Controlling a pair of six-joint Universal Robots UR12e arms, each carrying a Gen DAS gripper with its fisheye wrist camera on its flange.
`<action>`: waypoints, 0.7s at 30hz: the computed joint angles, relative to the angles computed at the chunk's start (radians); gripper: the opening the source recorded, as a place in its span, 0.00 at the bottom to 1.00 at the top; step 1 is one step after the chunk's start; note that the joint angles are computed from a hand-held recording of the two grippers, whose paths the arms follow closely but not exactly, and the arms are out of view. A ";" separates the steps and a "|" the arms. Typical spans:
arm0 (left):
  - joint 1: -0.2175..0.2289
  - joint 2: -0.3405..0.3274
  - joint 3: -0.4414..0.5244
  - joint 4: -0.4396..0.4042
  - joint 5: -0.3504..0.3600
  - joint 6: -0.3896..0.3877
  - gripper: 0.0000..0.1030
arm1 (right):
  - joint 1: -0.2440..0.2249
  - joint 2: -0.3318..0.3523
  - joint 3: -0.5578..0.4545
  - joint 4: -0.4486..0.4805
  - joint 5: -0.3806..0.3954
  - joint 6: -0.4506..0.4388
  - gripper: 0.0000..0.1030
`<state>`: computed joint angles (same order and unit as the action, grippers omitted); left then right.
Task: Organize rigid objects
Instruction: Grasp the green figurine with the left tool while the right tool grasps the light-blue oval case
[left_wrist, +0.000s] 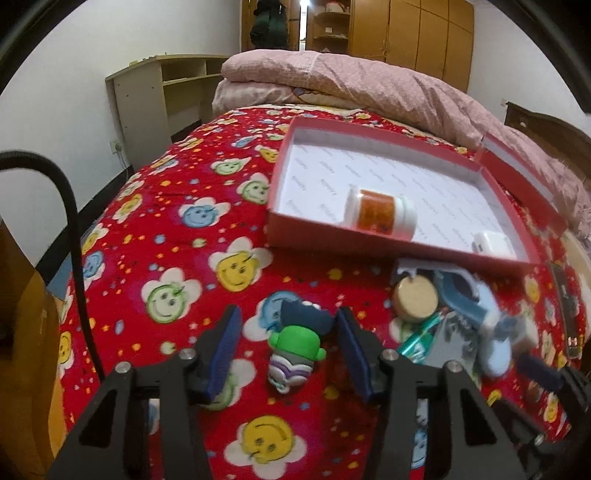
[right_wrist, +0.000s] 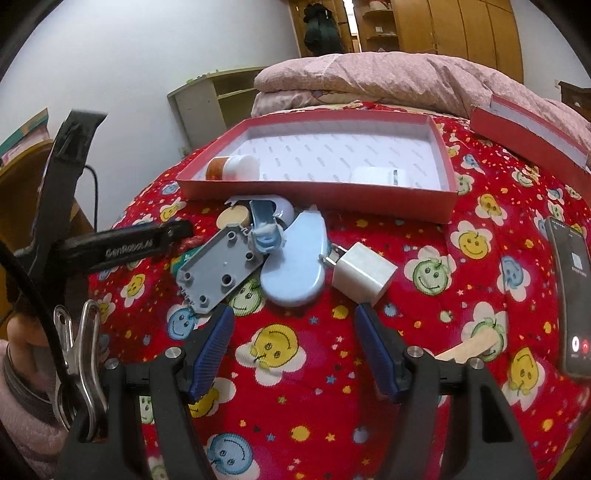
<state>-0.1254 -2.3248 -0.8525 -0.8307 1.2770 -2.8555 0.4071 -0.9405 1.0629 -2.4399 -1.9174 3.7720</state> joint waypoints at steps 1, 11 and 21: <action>0.001 0.000 0.000 -0.001 -0.002 0.000 0.49 | -0.002 0.002 -0.004 0.001 0.002 -0.002 0.67; 0.021 0.018 -0.022 -0.033 -0.069 0.048 0.49 | -0.015 0.036 -0.064 0.046 0.005 -0.025 0.67; 0.030 0.037 -0.041 -0.046 -0.093 0.089 0.53 | -0.024 0.053 -0.094 0.066 -0.006 -0.008 0.67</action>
<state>-0.0949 -2.2880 -0.8939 -0.8767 1.1838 -2.7667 0.3829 -0.8879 0.9688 -2.3741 -1.9232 3.7643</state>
